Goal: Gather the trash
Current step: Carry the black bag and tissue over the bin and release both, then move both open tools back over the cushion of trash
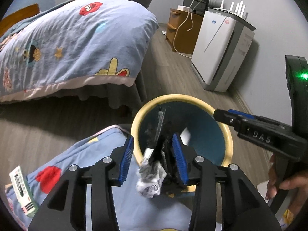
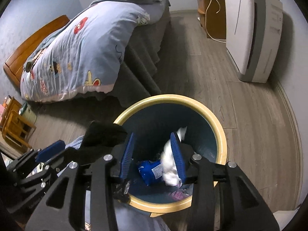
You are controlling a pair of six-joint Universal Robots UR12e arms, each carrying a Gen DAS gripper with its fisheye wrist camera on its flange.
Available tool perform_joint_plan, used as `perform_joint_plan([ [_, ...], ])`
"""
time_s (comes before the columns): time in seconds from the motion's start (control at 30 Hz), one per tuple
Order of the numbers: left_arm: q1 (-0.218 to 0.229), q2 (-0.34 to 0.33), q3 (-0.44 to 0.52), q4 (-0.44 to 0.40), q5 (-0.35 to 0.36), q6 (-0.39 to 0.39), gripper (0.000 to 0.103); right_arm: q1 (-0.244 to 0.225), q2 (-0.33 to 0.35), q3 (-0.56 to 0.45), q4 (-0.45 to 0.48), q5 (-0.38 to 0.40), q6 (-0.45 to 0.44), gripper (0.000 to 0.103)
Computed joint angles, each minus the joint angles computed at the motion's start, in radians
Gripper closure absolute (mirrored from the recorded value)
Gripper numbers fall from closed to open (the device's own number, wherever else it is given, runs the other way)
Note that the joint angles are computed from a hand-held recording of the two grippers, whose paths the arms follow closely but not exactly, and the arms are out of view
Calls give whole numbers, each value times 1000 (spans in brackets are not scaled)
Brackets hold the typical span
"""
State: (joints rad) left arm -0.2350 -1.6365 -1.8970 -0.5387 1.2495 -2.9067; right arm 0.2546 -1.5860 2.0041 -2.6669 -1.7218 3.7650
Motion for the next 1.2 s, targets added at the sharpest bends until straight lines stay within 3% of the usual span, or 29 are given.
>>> perform_joint_plan([
  [0.17, 0, 9, -12, 6, 10, 24, 48, 0, 1, -2, 3, 2, 15, 53],
  [0.33, 8, 31, -35, 22, 18, 40, 25, 7, 0, -6, 2, -16, 18, 37],
  [0.47, 20, 58, -61, 44, 46, 61, 10, 14, 0, -7, -25, -33, 26, 7],
  [0.7, 71, 122, -106, 66, 98, 136, 8, 50, 19, -49, 17, -97, -9, 6],
  [0.97, 220, 233, -155, 59, 89, 160, 7, 97, 49, -98, 26, -147, -49, 6],
  [1.2, 376, 304, -224, 84, 65, 111, 6, 155, 79, -144, 44, -107, -34, 6],
])
